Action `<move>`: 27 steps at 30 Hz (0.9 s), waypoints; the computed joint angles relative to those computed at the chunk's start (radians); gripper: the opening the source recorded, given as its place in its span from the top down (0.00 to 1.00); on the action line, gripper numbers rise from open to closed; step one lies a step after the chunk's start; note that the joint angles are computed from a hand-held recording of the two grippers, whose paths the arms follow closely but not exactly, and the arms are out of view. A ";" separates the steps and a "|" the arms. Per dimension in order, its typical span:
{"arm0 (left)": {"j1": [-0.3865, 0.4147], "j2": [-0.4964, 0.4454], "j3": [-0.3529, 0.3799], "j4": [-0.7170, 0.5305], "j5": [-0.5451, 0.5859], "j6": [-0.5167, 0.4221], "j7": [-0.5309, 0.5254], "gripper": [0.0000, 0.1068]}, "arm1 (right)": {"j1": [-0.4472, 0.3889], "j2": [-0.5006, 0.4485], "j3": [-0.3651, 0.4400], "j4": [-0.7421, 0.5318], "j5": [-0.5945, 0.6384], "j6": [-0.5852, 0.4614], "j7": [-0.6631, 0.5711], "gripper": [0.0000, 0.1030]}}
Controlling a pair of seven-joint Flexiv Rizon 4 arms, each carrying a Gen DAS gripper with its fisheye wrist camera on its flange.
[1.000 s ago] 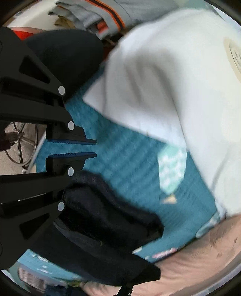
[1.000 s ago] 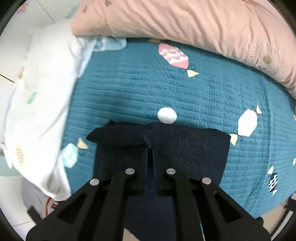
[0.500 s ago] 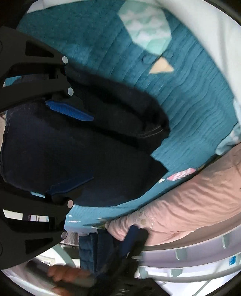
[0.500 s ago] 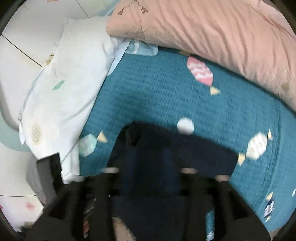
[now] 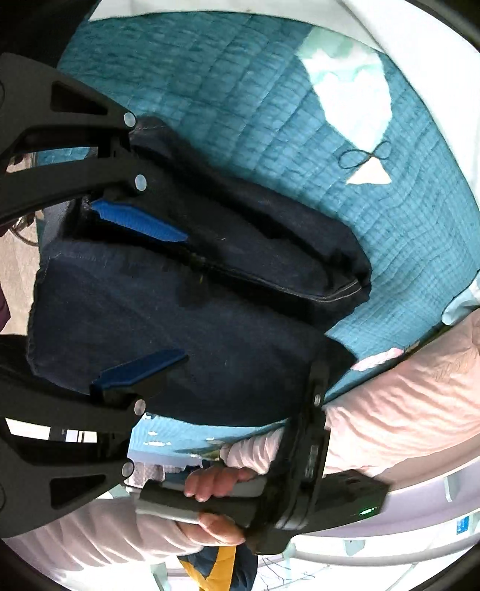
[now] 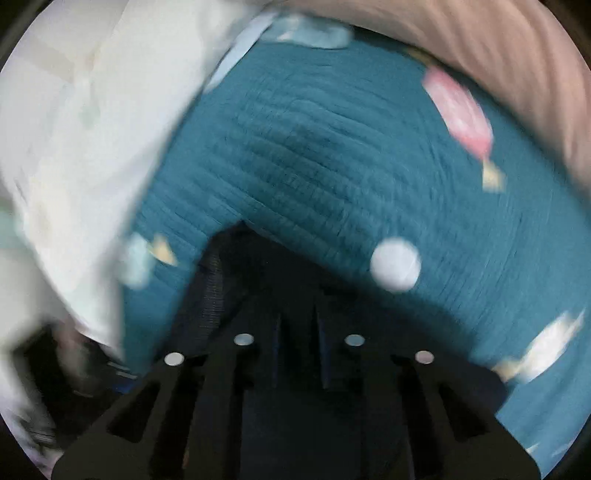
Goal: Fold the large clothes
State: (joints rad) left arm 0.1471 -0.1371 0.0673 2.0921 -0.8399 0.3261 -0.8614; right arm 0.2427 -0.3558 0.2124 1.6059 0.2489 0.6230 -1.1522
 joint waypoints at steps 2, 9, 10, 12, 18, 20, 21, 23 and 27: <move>-0.006 0.005 -0.001 0.001 0.012 0.019 0.001 0.42 | -0.031 0.049 0.017 0.043 0.070 0.039 -0.033 0.91; -0.025 -0.033 -0.037 -0.011 -0.069 -0.047 0.034 0.41 | -0.049 0.195 0.006 0.125 0.178 0.075 -0.052 0.91; -0.030 -0.041 -0.043 -0.004 -0.085 -0.071 0.026 0.41 | -0.051 0.205 0.001 0.124 0.192 0.067 -0.058 0.91; -0.042 -0.041 -0.048 0.019 -0.117 -0.083 0.023 0.58 | -0.046 0.222 -0.009 0.129 0.192 0.068 -0.046 0.91; -0.092 0.045 -0.036 0.064 -0.059 -0.025 0.029 0.91 | -0.022 0.234 -0.020 0.130 0.151 0.047 -0.001 0.91; -0.089 0.066 -0.024 0.061 -0.064 -0.023 0.030 0.91 | -0.015 0.230 -0.019 0.124 0.155 0.071 -0.011 0.91; -0.083 0.078 -0.014 0.055 -0.062 -0.021 0.034 0.91 | -0.011 0.227 -0.018 0.112 0.158 0.078 -0.011 0.91; -0.068 0.090 0.001 0.040 -0.065 -0.026 0.034 0.91 | 0.001 0.210 -0.014 0.077 0.154 0.081 -0.015 0.91; -0.018 0.091 0.038 0.011 -0.018 -0.067 0.025 0.91 | 0.046 0.130 -0.006 -0.023 0.080 0.043 0.013 0.91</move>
